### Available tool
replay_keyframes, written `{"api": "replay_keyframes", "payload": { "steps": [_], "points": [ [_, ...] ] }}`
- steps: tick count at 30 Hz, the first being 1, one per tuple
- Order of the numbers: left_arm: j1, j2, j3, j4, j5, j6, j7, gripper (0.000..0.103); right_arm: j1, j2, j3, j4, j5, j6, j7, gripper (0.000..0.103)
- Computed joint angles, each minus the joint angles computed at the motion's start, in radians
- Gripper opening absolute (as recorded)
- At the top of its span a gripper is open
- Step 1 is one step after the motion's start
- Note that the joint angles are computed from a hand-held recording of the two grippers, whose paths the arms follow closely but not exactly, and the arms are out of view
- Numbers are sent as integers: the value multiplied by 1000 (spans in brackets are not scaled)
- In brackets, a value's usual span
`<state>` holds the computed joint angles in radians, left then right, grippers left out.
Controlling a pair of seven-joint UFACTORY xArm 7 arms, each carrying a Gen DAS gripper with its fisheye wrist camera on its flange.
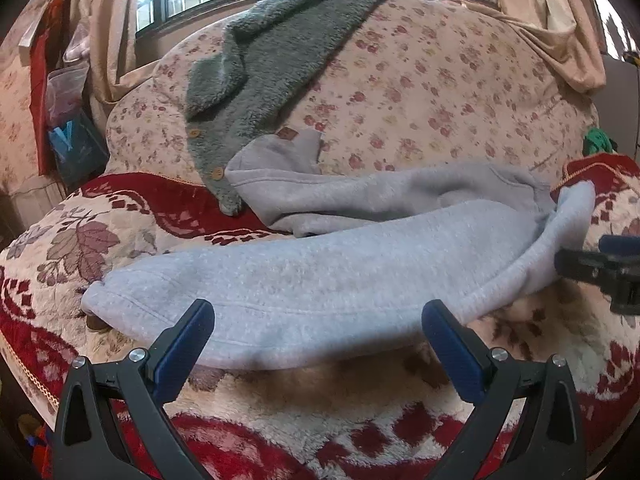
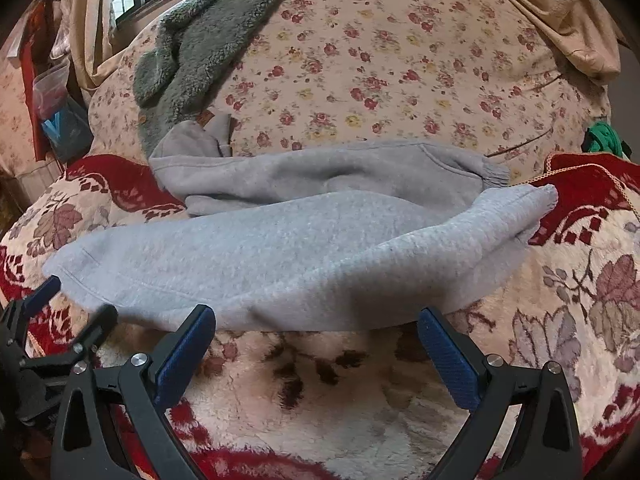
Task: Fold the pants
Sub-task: 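Move both grippers open toward the grey sweatpants on the sofa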
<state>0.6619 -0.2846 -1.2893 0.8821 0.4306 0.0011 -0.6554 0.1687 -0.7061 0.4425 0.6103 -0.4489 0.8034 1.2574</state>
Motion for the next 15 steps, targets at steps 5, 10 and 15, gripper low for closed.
{"api": "replay_keyframes", "payload": {
  "steps": [5, 10, 15],
  "points": [
    [-11, 9, 21, 2, 7, 16, 0, 103, -7, -19, -2, -25, 0, -30, 28, 103],
    [-21, 14, 46, 1, 29, 17, -33, 103, -4, -23, -13, -40, 14, -51, 28, 103],
    [-26, 19, 58, 2, 55, 18, -61, 103, -6, -19, -14, -36, 27, -39, 17, 103]
  ]
}}
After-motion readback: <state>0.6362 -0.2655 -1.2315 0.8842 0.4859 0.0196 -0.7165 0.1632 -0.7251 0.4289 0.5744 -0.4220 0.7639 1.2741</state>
